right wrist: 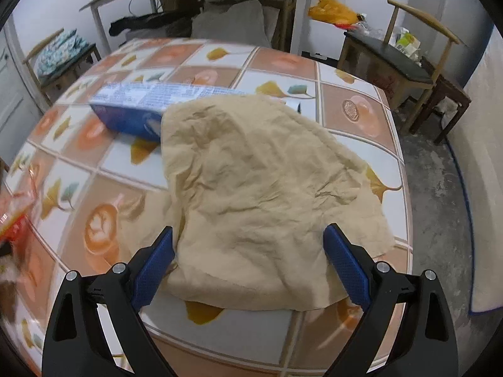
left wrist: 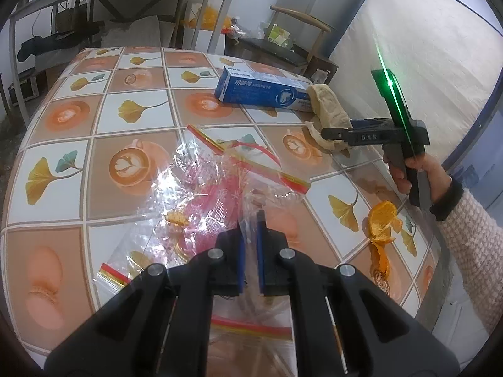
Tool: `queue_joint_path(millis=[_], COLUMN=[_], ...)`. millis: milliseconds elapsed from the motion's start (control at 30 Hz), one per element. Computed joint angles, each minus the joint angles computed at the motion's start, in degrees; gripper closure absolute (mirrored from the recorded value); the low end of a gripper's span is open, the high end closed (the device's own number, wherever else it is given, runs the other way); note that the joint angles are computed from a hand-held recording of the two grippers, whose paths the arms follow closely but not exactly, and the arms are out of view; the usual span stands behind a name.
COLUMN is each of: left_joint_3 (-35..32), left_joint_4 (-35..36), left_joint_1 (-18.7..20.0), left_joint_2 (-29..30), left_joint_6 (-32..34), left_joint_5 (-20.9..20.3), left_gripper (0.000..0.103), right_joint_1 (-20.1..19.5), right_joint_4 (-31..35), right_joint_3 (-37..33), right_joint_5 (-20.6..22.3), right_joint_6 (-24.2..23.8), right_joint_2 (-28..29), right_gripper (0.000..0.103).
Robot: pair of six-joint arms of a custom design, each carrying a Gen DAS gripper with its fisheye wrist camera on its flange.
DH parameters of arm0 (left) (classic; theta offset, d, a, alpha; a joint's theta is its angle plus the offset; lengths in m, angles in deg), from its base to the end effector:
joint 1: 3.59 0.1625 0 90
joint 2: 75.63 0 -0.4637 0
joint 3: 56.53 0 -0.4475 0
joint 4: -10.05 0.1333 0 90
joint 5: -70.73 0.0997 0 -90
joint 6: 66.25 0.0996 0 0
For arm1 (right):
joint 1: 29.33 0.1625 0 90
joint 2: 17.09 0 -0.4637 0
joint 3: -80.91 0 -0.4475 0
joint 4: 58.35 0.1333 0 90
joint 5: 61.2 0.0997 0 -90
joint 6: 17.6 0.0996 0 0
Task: Collect trash
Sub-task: 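Grasp the beige crumpled paper with the right gripper while the left gripper holds the bag, then carry bag and beige paper over the wastebasket and open both grippers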
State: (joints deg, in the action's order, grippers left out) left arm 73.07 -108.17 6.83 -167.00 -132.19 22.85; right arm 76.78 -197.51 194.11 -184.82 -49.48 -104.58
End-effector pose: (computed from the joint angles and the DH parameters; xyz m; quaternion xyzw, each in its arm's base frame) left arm -0.3826 -0.2738 0.2591 0.1415 0.9193 -0.3178 0.1839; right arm 0.2271 -0.5048 0.3952 0.3275 -0.8802 0.1538 0.3072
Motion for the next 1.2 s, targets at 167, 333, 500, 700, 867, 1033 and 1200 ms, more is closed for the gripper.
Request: queue_joint_path(millis=[167,333,500,700,867,1033,1200], left_joint_3=[0.22,0.69,0.89,0.77,0.57,-0.23,-1.13], left_joint_4=[-0.18,-1.11,-1.40,-0.89,0.00,0.89,1.32], left_joint_1=[0.08,0.47,0.49,-0.20,-1.24,-2.57,-4.31], left_joint_2=[-0.16,-0.35,-0.38,-0.40,-0.58,-0.29,0.14], left_joint_6=[-0.13,0.01,-0.41,-1.22,-2.24,-2.74,-3.04], left_joint_5=[-0.07,-0.26,-0.02,0.79,1.26,1.93,3.06], left_gripper=[0.098,0.098,0.098,0.098,0.098,0.098,0.098], right_joint_1=[-0.16,0.06,0.61,0.83,0.68,1.97,3.35], right_joint_4=[0.42,0.61,0.77,0.75,2.07,3.64,5.00], right_joint_3=[0.21,0.87,1.64,2.90,3.74,4.93,5.81], right_joint_5=[1.12,1.57,1.74,1.76,4.86,7.28,9.18], right_joint_6=[1.10,1.71,2.42,4.48,6.80,7.63,8.31], right_joint_2=[-0.70,-1.75,-2.64,-4.98,-9.52,-14.15,-18.31], right_gripper=[0.023,0.045,0.080,0.092,0.093,0.093,0.093])
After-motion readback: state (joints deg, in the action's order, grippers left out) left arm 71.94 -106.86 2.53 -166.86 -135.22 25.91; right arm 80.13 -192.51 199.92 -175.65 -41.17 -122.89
